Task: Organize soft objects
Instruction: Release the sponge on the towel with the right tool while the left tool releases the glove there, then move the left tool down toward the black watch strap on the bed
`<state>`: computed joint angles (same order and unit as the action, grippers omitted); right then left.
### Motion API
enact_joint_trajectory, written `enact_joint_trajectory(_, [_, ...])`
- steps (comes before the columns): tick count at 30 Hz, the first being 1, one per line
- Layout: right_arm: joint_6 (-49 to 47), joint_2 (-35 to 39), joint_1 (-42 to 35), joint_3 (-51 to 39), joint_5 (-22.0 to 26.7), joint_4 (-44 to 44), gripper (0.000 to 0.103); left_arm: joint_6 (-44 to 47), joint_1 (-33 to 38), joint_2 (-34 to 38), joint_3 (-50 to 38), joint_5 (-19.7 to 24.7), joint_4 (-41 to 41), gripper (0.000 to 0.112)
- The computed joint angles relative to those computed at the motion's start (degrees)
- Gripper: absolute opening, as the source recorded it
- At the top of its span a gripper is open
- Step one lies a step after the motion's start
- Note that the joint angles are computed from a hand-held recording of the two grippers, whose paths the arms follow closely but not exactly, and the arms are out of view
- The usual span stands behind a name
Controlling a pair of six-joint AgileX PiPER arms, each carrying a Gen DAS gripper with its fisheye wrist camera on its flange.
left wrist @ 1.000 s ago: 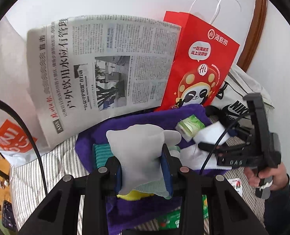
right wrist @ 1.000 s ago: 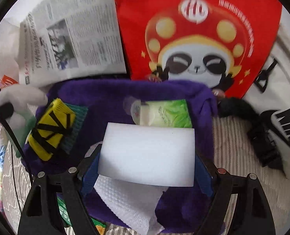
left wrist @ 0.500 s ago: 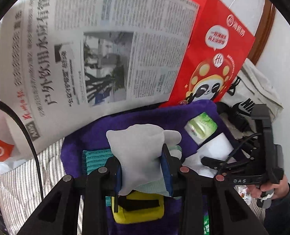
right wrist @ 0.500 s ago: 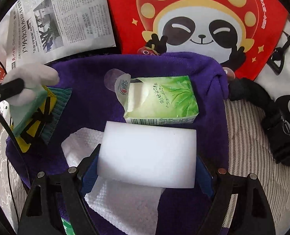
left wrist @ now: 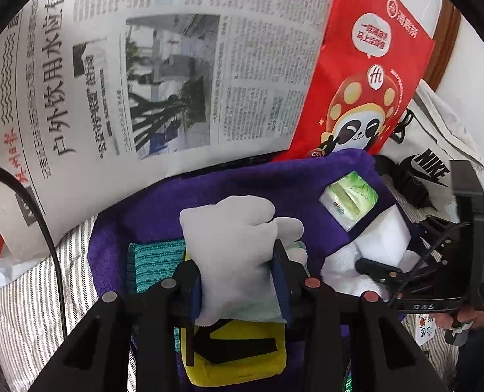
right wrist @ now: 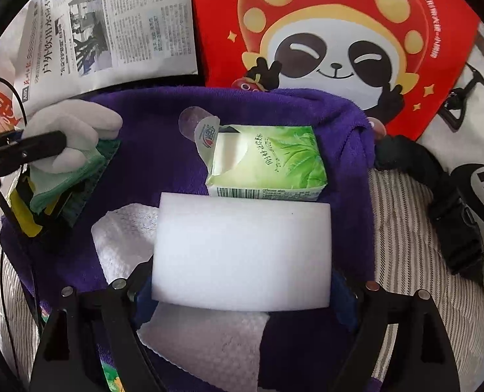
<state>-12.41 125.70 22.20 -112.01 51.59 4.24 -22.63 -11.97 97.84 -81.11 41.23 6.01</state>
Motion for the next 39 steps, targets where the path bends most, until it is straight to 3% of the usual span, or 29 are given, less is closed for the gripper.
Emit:
enact_joint_trajectory(6, [-1.1,-2.9,0.2,3.0,-0.9,-0.1,0.094,1.3,0.5,-0.1,0.8,-0.7,-1.7,0.042])
enact_joint_trajectory(8, [0.7,-3.4,0.9,3.7,-1.9,-2.3,0.094,2.1,0.1,0.0,0.7,-0.6,-1.9,0.052])
enact_joint_trajectory(12, [2.3,-5.2,1.4,5.6,-3.1,-4.6,0.094,1.6,-1.2,0.7,-0.9,1.0,-0.1,0.059])
enact_joint_trajectory(14, [3.0,-6.5,1.0,6.6,-3.9,-3.3,0.094,2.3,-1.4,0.7,-1.6,2.3,-0.5,0.079])
enact_joint_trajectory(18, [1.5,-8.1,-0.2,7.3,-2.3,2.8,0.094,-0.4,-3.0,1.0,-2.9,5.1,4.5,0.079])
enact_joint_trajectory(23, [4.2,-13.5,1.8,13.2,-6.5,-2.1,0.094,1.2,-3.4,0.8,-2.9,6.7,3.7,0.079])
enact_joint_trajectory(29, [2.9,-18.4,0.5,16.7,-5.9,-0.8,0.094,-1.8,-5.2,0.7,-4.1,9.8,5.5,0.079])
enact_joint_trajectory(36, [-6.5,-26.6,-6.2,28.5,-6.3,13.8,0.094,-8.9,-9.5,-5.1,0.3,14.5,10.0,0.079])
enact_joint_trajectory(39, [-6.9,-30.3,-7.9,33.5,-6.3,15.2,0.094,-12.4,-12.5,-8.7,2.7,17.2,12.7,0.079])
